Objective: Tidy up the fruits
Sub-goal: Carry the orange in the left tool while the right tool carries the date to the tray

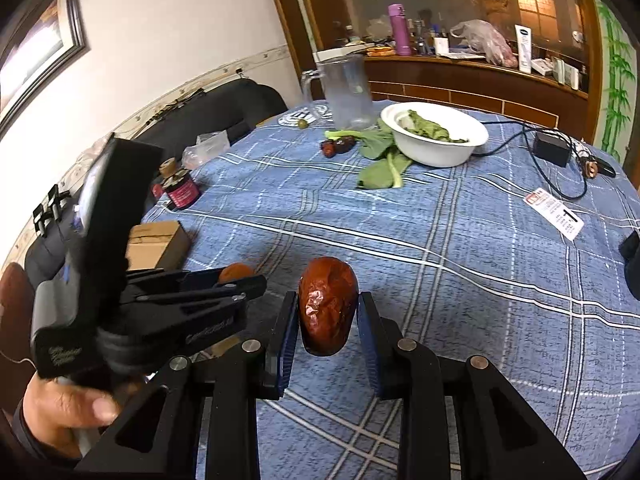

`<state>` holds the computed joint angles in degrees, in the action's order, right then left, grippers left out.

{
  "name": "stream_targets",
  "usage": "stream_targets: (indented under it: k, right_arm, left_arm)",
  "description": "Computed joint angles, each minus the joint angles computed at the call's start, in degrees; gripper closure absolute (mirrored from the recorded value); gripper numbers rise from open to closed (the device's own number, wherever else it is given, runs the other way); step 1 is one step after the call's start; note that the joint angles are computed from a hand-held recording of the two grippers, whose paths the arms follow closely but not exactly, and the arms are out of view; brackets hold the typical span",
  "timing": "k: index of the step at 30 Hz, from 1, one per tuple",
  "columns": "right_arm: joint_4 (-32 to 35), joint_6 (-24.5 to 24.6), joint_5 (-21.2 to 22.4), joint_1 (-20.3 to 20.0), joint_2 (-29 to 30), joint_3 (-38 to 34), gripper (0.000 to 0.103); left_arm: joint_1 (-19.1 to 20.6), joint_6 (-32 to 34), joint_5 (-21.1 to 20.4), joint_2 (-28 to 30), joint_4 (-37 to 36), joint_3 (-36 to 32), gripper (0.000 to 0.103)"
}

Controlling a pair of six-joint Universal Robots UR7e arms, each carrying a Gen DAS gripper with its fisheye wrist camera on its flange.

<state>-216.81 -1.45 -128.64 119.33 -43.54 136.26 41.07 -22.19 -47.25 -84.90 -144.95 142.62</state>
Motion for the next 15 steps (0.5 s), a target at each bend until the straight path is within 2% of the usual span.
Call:
stream_targets:
  k: [15]
  right_arm:
    - [3.22,0.04,0.04,6.09,1.70,-2.88,0.073]
  left_arm:
    - [-7.39,-9.91,7.53,-20.84,15.52,5.29,0.073]
